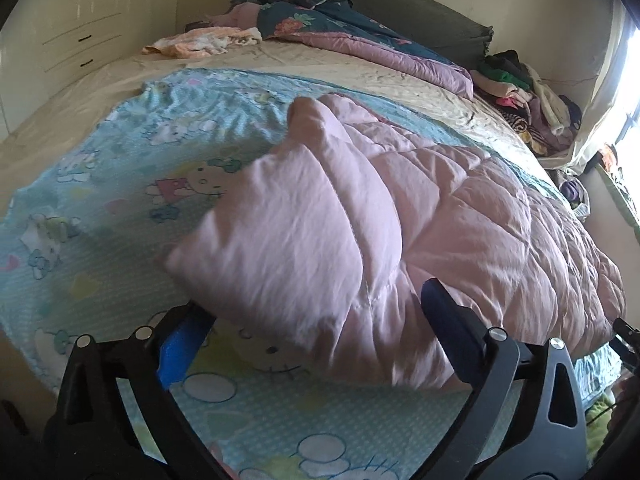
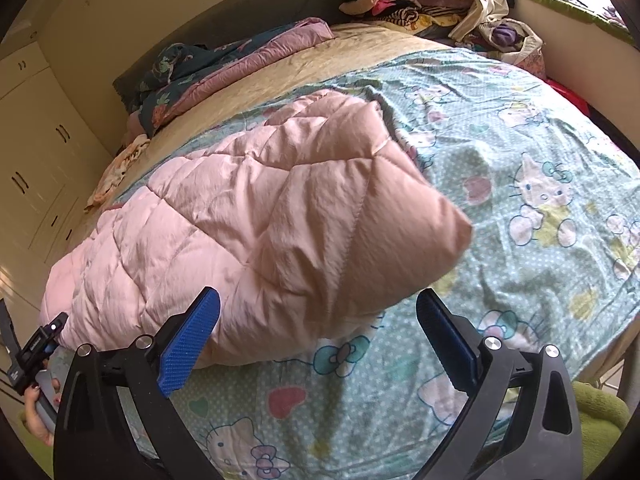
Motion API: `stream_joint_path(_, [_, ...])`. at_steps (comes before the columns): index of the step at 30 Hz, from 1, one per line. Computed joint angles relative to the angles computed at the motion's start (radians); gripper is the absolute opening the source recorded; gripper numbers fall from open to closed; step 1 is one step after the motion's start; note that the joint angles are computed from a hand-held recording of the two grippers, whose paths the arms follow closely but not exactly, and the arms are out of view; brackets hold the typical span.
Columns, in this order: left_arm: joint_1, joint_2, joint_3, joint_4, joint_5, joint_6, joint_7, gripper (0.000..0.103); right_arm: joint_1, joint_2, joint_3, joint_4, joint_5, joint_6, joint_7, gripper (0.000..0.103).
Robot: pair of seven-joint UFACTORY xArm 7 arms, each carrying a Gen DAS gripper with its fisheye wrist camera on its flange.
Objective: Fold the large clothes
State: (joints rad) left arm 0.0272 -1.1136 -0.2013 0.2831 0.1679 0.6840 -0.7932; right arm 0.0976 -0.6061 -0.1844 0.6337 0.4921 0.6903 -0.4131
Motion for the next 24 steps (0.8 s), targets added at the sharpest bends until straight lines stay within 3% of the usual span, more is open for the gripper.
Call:
stream_joint_path(9, [-0.028,-0.173,-0.012,-0.003,-0.006,0.106,-0.014,0.094,-0.004,-0.160,-0.002,-0.045,-0.031,-0.010,-0.012,0.099])
stream_joint_path(18, [-0.064,-0.248,-0.103,0.064,0.006,0.183,-0.040,0.094,0.036,-0.346,-0.003,-0.082,-0.074,-0.001,-0.010,0.099])
stream_joint_path(24, [-0.131,-0.218,-0.167,0.109,-0.009,0.168,-0.059,0.094,0.083,-0.462,0.007,-0.109,-0.096,0.004,-0.009,0.099])
